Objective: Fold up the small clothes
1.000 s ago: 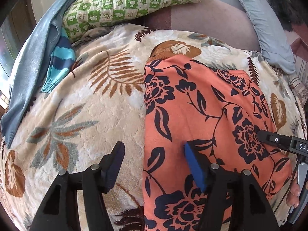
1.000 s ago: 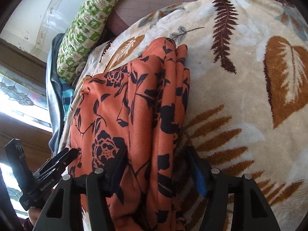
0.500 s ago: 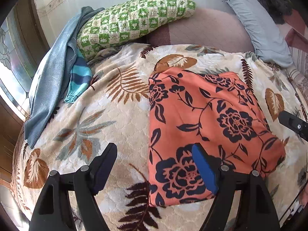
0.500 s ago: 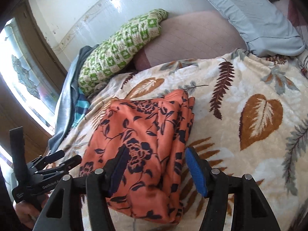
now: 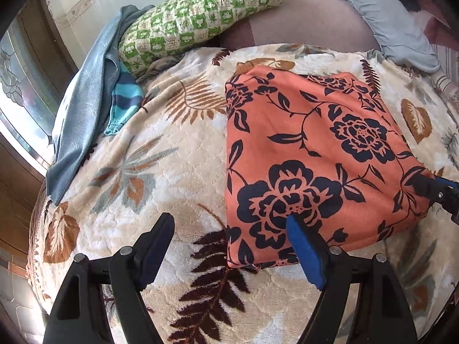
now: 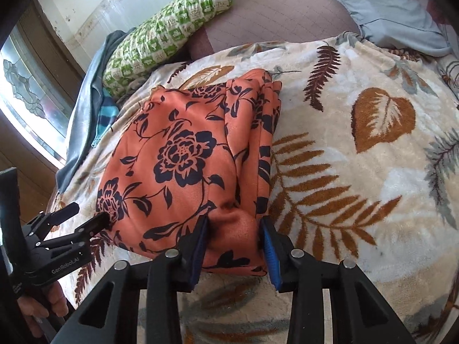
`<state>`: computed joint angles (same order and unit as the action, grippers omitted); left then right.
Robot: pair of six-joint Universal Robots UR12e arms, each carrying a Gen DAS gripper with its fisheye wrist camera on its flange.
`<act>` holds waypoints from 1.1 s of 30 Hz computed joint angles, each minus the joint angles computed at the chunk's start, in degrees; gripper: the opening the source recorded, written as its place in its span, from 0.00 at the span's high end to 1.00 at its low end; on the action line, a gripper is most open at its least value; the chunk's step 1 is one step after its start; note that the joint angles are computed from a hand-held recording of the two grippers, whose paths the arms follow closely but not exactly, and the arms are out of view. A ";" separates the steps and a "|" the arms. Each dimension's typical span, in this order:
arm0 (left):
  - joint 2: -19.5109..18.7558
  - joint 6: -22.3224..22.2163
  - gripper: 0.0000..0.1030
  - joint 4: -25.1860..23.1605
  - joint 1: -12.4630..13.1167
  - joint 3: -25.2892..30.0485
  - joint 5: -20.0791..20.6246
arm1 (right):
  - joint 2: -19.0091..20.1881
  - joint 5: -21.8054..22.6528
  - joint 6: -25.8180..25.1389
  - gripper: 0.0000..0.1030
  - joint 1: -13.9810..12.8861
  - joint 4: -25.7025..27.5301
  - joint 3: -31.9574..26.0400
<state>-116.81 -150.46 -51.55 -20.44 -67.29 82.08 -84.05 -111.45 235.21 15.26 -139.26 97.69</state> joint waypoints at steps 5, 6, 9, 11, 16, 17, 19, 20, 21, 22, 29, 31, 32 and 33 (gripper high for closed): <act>0.03 -0.64 0.22 4.32 0.03 -0.20 0.19 | 0.43 -2.53 -2.60 0.62 0.75 -4.58 -0.45; -0.06 -0.81 0.22 5.10 -0.03 -0.11 0.32 | 0.61 -2.11 -2.80 0.62 0.58 -4.78 -0.65; -0.51 -1.29 0.22 7.31 -0.25 0.32 0.53 | 0.98 0.93 -1.93 0.62 -0.52 -2.83 -1.09; -1.00 -1.43 0.22 8.49 -0.57 0.76 1.29 | 1.30 4.67 -0.36 0.63 -1.84 1.42 -1.66; -2.24 -1.09 0.22 9.70 -1.18 1.94 2.06 | 0.39 8.98 0.88 0.62 -3.55 -0.89 -0.23; -2.45 -1.04 0.22 9.88 -1.26 2.18 2.08 | 0.12 8.79 1.00 0.62 -3.73 -1.96 0.10; -2.90 -0.89 0.22 10.28 -1.45 2.69 2.27 | -0.43 7.48 1.17 0.62 -4.11 -4.18 0.59; -3.23 -0.84 0.22 10.35 -1.54 3.08 2.41 | -0.73 6.55 1.34 0.62 -4.31 -6.03 1.00; -3.59 -0.74 0.22 10.28 -1.63 3.55 2.50 | -0.93 5.45 1.32 0.62 -4.50 -8.06 1.37; -3.92 -0.68 0.22 10.15 -1.73 3.95 2.66 | -1.01 4.30 1.14 0.61 -4.72 -9.61 1.57; -6.16 -0.56 0.22 8.76 -2.48 6.64 4.07 | 0.55 7.10 -0.23 0.61 -7.60 -11.97 0.96; -6.62 -0.64 0.22 8.25 -2.62 7.12 4.48 | 1.22 10.60 0.82 0.61 -8.51 -9.54 0.78; -6.77 -0.65 0.22 7.95 -2.70 7.24 4.72 | 1.62 11.48 0.82 0.61 -8.69 -7.98 0.54; -6.90 -0.56 0.22 7.56 -2.74 7.33 4.84 | 1.87 11.57 0.55 0.61 -8.69 -7.76 0.59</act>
